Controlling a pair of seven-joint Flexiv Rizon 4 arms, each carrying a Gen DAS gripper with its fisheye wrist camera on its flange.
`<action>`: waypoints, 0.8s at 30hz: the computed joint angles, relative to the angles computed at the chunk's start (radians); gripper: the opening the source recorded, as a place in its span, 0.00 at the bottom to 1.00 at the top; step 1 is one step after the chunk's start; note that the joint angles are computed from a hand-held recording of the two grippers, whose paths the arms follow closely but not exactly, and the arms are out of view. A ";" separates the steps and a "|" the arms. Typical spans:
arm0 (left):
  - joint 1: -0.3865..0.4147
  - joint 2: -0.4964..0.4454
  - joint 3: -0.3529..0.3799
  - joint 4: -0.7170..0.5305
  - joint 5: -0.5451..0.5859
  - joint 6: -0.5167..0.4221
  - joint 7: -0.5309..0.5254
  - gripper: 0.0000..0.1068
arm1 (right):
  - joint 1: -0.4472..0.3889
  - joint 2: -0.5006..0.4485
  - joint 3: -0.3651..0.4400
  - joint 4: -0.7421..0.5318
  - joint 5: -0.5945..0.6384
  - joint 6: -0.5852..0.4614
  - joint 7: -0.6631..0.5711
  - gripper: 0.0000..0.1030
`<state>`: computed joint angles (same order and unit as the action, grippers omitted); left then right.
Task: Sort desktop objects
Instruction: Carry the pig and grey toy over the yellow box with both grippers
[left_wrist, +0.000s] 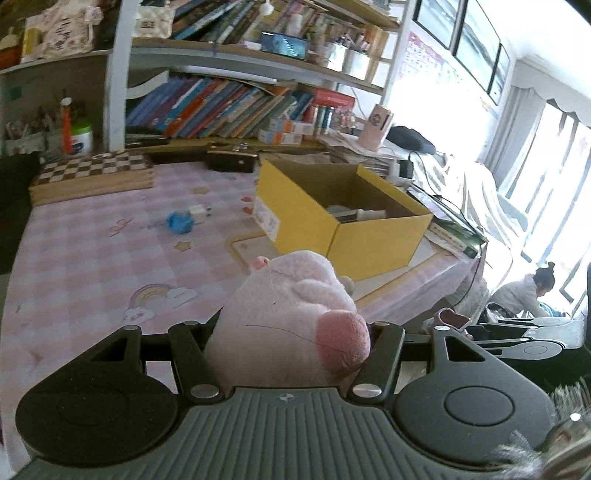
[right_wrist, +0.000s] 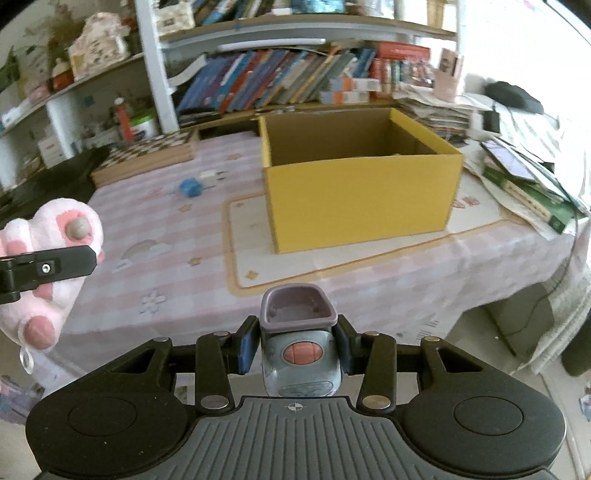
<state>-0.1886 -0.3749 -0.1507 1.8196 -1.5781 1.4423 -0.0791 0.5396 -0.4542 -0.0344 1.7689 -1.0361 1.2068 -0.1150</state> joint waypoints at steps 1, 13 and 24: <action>-0.001 -0.006 -0.001 -0.007 0.013 -0.002 -0.008 0.54 | -0.003 0.002 -0.002 0.002 0.001 0.000 0.003 0.41; 0.045 -0.072 -0.065 -0.098 0.192 -0.027 -0.142 0.54 | -0.050 0.010 -0.002 0.012 0.049 0.001 -0.046 0.41; 0.078 -0.210 -0.161 -0.292 0.423 -0.007 -0.284 0.54 | -0.107 -0.015 -0.027 -0.042 0.121 0.071 -0.173 0.41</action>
